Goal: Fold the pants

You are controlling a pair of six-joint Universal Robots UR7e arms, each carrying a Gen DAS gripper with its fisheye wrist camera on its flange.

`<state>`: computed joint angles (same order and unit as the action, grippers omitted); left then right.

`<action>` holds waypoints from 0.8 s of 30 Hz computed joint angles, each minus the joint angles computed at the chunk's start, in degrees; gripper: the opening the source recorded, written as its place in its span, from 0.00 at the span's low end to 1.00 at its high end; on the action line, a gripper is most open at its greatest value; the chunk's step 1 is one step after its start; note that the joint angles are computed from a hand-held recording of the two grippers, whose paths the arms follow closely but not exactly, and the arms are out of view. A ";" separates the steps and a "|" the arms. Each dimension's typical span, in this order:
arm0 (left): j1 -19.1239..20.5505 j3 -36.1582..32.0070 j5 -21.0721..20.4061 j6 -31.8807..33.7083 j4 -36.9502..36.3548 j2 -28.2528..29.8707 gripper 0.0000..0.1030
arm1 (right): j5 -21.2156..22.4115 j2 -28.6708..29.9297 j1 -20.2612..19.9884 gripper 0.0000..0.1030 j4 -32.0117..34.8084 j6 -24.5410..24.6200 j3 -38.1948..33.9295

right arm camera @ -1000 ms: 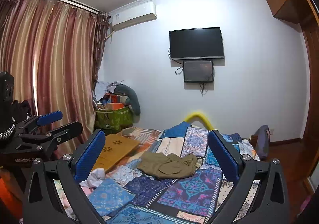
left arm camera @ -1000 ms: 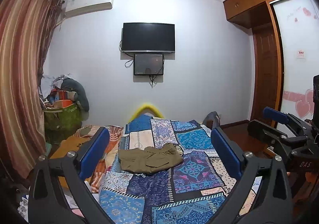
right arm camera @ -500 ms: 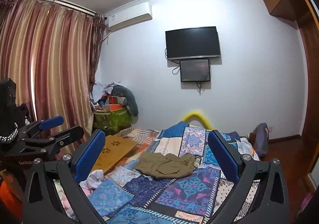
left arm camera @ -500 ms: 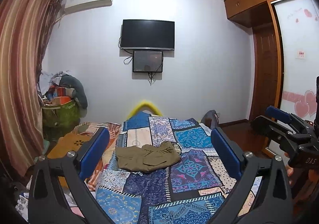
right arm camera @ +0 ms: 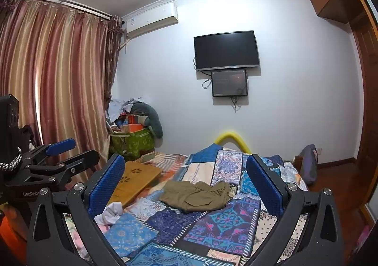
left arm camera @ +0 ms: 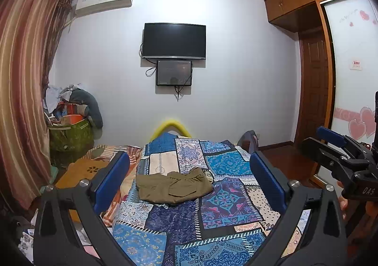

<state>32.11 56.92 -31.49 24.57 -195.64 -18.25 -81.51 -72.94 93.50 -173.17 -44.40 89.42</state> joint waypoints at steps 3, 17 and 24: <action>0.03 -0.02 -0.18 -0.47 0.49 -0.06 1.00 | -0.16 0.11 0.06 0.99 -0.11 0.15 -0.07; 0.14 1.20 -1.81 -4.18 4.13 -1.17 1.00 | -0.02 0.23 -0.18 0.99 -0.27 0.78 -0.22; 0.10 0.64 -1.58 -3.43 3.77 -0.81 1.00 | -0.15 0.30 -0.21 0.99 -0.46 1.13 -0.11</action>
<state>32.21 57.56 -33.07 21.14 -191.87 -19.06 -81.66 -72.65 93.29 -173.62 -43.26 89.31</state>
